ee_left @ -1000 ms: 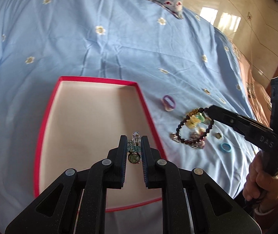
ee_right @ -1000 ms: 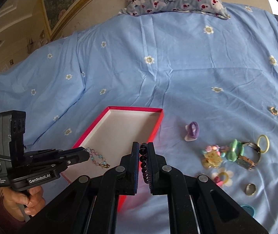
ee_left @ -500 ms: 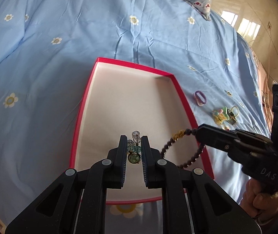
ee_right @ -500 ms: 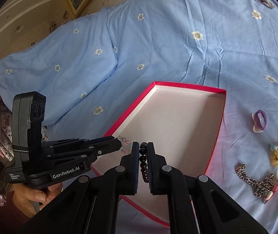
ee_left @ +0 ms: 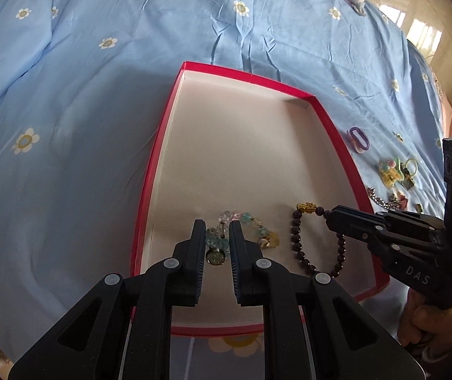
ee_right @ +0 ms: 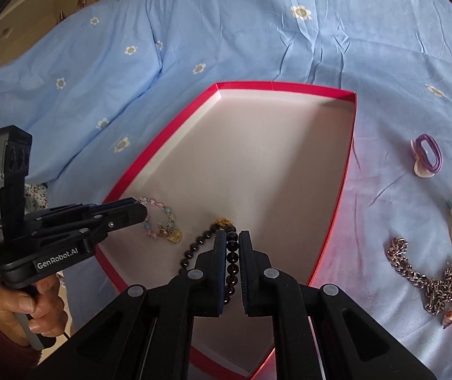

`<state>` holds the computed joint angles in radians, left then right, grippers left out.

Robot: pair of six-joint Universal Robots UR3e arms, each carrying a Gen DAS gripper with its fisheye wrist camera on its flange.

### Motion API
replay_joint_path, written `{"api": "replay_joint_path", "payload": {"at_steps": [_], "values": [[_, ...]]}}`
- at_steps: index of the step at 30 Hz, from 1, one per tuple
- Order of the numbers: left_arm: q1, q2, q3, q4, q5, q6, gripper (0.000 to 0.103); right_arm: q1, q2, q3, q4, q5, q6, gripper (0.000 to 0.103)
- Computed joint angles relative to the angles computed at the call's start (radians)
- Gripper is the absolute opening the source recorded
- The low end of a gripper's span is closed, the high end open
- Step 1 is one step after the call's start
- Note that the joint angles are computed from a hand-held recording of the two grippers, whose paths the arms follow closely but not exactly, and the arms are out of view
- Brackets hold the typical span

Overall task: Organize jewelry
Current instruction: 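Carry both bracelets into the red box and open both tools to release, then grasp the purple hair tie with the left tool while the right tool grasps the gold watch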

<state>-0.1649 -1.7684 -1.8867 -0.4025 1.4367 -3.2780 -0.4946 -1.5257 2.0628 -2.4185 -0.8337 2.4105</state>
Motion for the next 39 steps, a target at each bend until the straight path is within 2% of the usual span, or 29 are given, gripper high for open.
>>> {"api": "replay_joint_path", "payload": {"at_steps": [5, 9, 18, 25, 30, 39], "values": [[0.003, -0.001, 0.005, -0.013, 0.009, 0.004, 0.016, 0.022, 0.032, -0.014, -0.025, -0.035, 0.01, 0.008], [0.0, 0.005, 0.008, -0.018, 0.021, -0.007, 0.03, 0.023, 0.027, -0.023, -0.01, -0.036, 0.005, 0.014], [-0.027, 0.046, 0.021, -0.013, 0.046, -0.035, 0.043, -0.07, -0.08, 0.011, 0.115, 0.063, -0.071, 0.026], [-0.09, 0.004, 0.115, -0.044, 0.056, -0.05, 0.047, -0.245, -0.22, 0.044, 0.3, 0.138, -0.193, 0.033], [-0.143, -0.056, 0.203, -0.077, 0.057, -0.055, 0.048, -0.373, -0.247, 0.031, 0.39, 0.153, -0.243, 0.033], [-0.229, -0.182, 0.402, -0.151, 0.057, -0.057, 0.049, -0.521, -0.19, -0.018, 0.376, 0.157, -0.219, 0.035]]}}
